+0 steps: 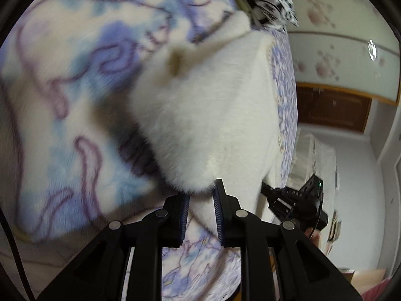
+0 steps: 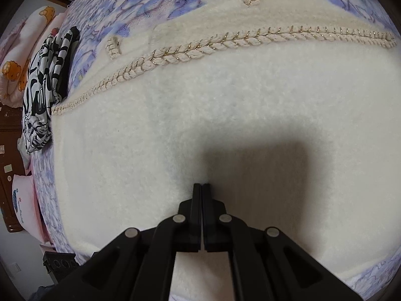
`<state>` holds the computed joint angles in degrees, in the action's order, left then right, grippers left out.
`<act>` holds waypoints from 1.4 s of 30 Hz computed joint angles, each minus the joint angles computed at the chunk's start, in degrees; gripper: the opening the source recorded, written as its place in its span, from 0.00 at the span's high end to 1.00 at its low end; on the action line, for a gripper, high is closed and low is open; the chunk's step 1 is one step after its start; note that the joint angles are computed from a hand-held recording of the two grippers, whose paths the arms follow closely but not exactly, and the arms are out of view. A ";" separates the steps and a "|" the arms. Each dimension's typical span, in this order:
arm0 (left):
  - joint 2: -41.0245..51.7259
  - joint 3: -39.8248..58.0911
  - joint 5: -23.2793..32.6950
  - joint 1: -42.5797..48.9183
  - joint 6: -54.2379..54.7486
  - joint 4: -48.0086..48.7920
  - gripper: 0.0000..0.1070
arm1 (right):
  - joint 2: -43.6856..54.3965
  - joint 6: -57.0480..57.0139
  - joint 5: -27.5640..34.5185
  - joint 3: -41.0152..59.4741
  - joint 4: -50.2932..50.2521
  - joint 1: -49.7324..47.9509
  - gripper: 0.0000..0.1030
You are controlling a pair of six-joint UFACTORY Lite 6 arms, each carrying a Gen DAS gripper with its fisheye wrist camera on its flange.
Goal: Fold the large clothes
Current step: 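Grasp the folded cream cardigan edge with the left tool and lift it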
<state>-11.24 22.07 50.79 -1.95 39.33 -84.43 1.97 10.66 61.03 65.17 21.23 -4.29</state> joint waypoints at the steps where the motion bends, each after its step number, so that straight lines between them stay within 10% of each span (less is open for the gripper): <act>1: 0.09 1.03 -0.29 -0.44 -0.31 1.11 0.85 | 0.28 -0.15 -0.20 0.07 0.53 -0.01 1.00; 8: 0.69 7.90 -4.37 -5.25 -10.08 8.42 0.85 | -0.79 -2.12 -0.85 -1.67 3.10 -1.87 1.00; 13: -2.58 9.86 -7.86 -5.04 -21.99 21.05 0.52 | -0.77 -2.56 -1.79 -2.00 3.68 -1.50 1.00; 31: 25.10 21.71 -2.72 -7.75 20.76 -24.88 0.24 | -1.82 -7.01 -2.42 -4.16 7.32 -3.67 1.00; 37: 30.59 26.01 0.53 -8.35 24.53 -29.29 0.24 | -3.39 -9.43 -3.55 -7.01 11.04 -5.85 1.00; 39: 30.19 28.07 -5.21 -9.32 19.84 -23.66 0.57 | -3.77 -9.85 -3.89 -7.77 12.15 -6.43 1.00; 42: 31.17 30.39 -8.18 -10.54 14.31 -21.86 0.70 | -4.61 -9.51 -4.73 -8.78 12.85 -6.38 1.00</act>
